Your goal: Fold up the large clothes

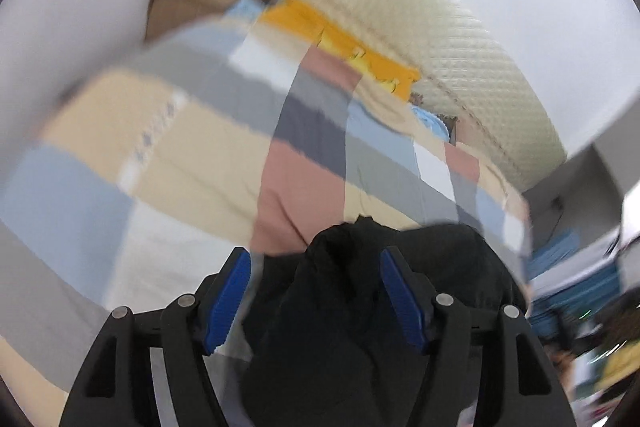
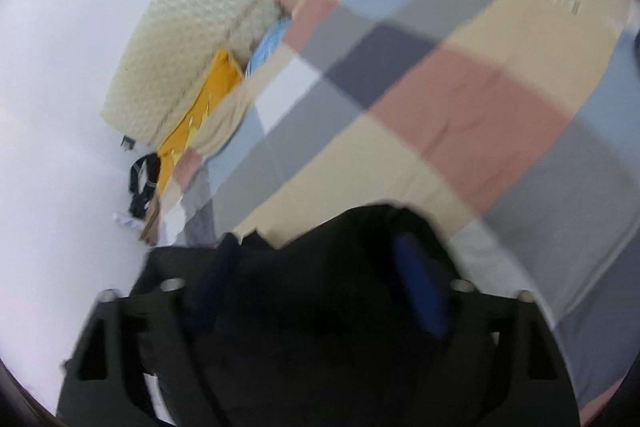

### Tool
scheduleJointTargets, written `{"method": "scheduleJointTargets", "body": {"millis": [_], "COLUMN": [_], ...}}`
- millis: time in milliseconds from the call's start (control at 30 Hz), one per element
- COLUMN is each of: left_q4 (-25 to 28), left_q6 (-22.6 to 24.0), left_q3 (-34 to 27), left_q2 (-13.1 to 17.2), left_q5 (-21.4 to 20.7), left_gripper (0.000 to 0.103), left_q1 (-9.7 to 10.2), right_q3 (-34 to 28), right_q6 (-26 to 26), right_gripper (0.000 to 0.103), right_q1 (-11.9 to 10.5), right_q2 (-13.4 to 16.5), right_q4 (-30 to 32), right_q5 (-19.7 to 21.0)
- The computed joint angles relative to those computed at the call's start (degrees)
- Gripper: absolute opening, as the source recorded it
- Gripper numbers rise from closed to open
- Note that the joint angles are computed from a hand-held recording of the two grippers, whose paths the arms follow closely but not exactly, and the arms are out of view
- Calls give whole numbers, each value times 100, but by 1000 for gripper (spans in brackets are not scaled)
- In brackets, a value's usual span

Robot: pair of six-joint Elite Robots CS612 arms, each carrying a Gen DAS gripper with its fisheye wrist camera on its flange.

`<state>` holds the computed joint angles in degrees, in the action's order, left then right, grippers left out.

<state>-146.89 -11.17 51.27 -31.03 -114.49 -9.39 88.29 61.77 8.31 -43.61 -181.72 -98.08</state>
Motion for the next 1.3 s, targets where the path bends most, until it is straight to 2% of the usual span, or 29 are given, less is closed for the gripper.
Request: {"method": "scheduleJointTargets", "body": {"millis": [133, 233, 400, 467, 567, 633, 700, 733, 900, 1100, 1300], "left_q4": [-751, -1167, -1618, -1601, -1084, -944, -1194, -1283, -1421, -1075, -891], "left_q6": [541, 807, 1256, 1349, 1590, 1707, 1860, 1960, 1986, 2044, 2012], "left_q3": [652, 1005, 1358, 1332, 997, 784, 729, 690, 485, 53, -281], "left_q2": [-344, -479, -502, -429, -226, -87, 9, 64, 292, 568, 774], "left_q5": [180, 430, 472, 510, 342, 580, 1014, 1174, 1330, 1405, 1407], "left_gripper": [67, 67, 67, 67, 67, 67, 67, 67, 67, 68, 71], "left_q1": [-234, -488, -876, -1000, -1091, -1170, -1251, -1284, -1326, -1350, -1349], "right_q3": [-80, -274, -676, -853, -1176, -1354, -1563, -1714, -2178, -2692, -2984], "right_q6": [-669, -1244, -2079, -2329, -2588, -2551, -2523, -2573, -2711, -3078, -3004], "right_gripper": [83, 83, 83, 81, 77, 77, 77, 77, 77, 77, 80], "right_q1": [184, 343, 602, 656, 747, 763, 753, 751, 714, 608, 568], "right_q2": [-138, -60, 238, 383, 647, 831, 1013, 1116, 1385, 1641, 1828], "right_q4": [-34, -117, 14, 148, 410, 416, 511, 624, 876, 1587, 1929], "right_q5": [-452, -408, -222, -144, -306, -241, -214, -327, -739, -727, -702]}}
